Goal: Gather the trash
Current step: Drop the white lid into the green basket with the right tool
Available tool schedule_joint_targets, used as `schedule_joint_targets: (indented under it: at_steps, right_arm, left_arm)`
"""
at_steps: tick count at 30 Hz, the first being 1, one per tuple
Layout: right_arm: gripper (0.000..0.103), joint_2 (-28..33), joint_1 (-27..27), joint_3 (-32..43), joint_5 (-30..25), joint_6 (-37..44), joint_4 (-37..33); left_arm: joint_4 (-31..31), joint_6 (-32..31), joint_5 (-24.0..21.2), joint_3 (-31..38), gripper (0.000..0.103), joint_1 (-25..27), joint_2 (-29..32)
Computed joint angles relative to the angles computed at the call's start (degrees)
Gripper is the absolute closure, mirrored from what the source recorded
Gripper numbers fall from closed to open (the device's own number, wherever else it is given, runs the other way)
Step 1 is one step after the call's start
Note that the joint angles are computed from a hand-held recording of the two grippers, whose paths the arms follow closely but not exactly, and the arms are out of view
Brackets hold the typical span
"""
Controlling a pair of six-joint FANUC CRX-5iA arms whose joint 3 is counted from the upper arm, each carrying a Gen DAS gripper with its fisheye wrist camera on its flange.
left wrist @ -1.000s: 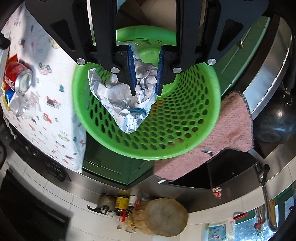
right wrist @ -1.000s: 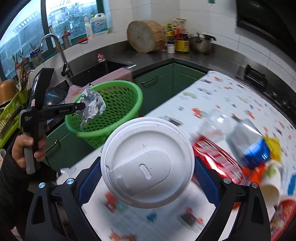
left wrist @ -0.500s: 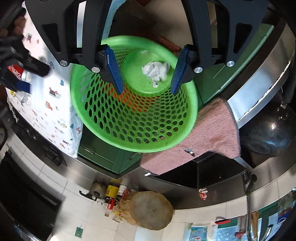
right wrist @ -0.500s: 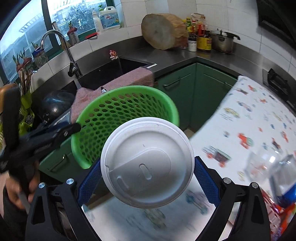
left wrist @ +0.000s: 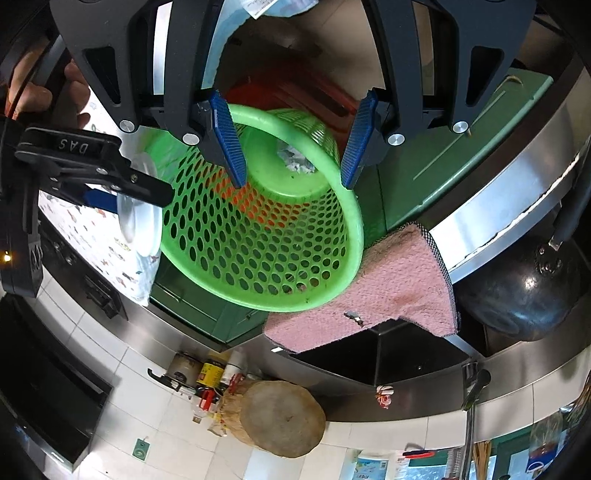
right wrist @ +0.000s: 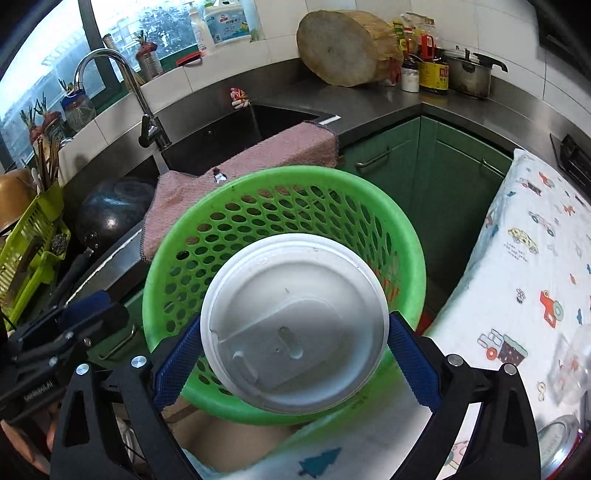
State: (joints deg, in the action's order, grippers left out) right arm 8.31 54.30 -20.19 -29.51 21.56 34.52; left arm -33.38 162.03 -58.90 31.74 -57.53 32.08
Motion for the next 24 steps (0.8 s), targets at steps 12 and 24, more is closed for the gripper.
schedule_joint_targets:
  at_steps: [12,24]
  right_arm:
    - [0.009,-6.4,1.5,-5.4,0.2,-5.8,5.8]
    - [0.009,-23.9,8.9,-20.9,-17.8,-24.1,17.5]
  left_arm:
    - [-1.3,0.5,-0.5,1.5,0.039,-1.6,0.1]
    - [-0.4,-2.8,0.7,7.1,0.034,-3.9,3.2]
